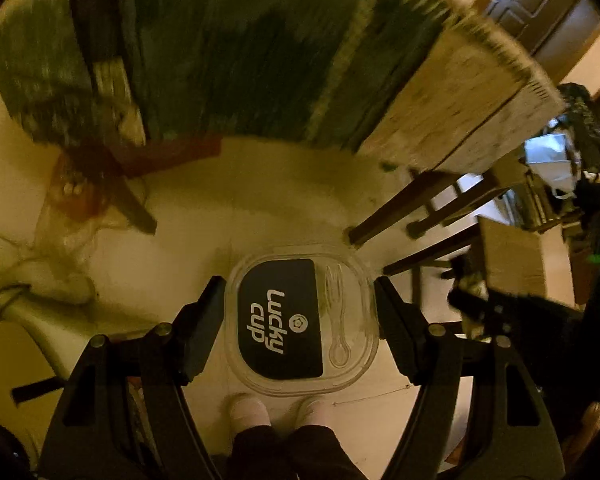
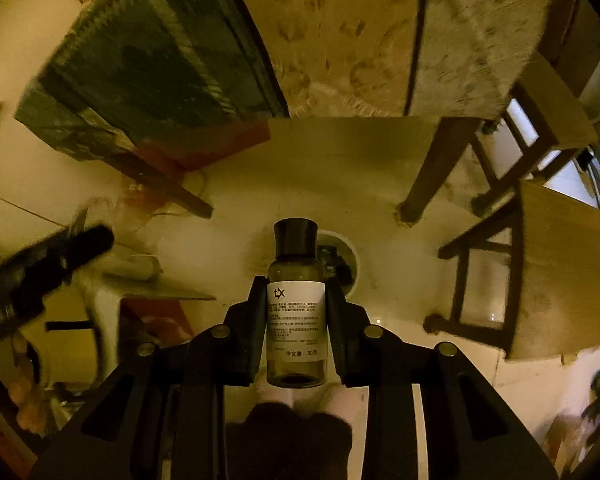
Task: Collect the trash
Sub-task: 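Carry the brown bottle and Lucky Cup container down over the floor bin with both tools, then open the right tool to drop the bottle while the left tool drops the container, then raise both open tools from the bin back toward the table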
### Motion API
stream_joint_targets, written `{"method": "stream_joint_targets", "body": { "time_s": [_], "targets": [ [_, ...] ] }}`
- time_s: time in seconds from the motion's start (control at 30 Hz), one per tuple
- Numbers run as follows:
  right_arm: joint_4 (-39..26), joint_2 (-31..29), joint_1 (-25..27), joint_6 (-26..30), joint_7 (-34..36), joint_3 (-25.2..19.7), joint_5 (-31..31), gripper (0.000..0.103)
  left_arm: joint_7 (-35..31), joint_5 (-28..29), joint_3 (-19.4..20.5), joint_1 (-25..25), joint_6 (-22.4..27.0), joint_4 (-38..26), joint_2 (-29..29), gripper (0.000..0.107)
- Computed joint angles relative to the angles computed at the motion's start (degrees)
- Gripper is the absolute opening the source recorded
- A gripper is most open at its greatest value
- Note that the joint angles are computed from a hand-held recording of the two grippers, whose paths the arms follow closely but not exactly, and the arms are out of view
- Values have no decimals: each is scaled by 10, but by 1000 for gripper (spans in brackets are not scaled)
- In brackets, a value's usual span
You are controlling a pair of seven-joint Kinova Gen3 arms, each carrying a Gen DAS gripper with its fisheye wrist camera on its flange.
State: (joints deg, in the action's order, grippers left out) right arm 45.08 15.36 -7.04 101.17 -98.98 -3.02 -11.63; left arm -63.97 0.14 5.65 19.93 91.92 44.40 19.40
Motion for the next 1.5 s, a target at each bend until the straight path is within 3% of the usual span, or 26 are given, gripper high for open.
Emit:
{"method": "stream_joint_targets", "body": {
  "time_s": [0.17,0.27,0.3,0.33,0.4,0.5,0.7,1.03,1.2,1.4,1.5],
  "targets": [
    [98,2,-6,-108,30,-4,7,26,1,13,-1,-16,-87,122,-14,73],
    [149,8,12,-160,53,-1,-32,26,-4,18,1,-23,-129,171,-12,73],
    [164,11,27,-175,64,-12,-47,30,-5,20,2,-25,-141,183,-9,73],
    [170,14,31,-181,70,-15,-53,41,-4,20,2,-25,-150,192,-5,73],
    [184,17,16,-196,72,-2,-36,54,-5,28,4,-29,-160,200,5,73],
    [197,13,10,-211,74,-3,-14,55,-11,39,9,-31,-165,198,22,73],
    [181,19,18,-184,59,9,10,55,-30,77,22,-31,-164,158,71,75],
    [132,29,41,-139,35,16,11,55,-8,86,18,-3,-68,17,169,77],
    [95,30,50,-113,31,16,4,55,-29,65,13,18,-45,-22,171,77],
    [27,35,64,-57,33,14,-9,55,-29,19,-5,60,70,-155,190,77],
    [-45,47,70,-2,29,12,-19,55,-29,2,-12,75,127,-235,190,77]
  ]
}}
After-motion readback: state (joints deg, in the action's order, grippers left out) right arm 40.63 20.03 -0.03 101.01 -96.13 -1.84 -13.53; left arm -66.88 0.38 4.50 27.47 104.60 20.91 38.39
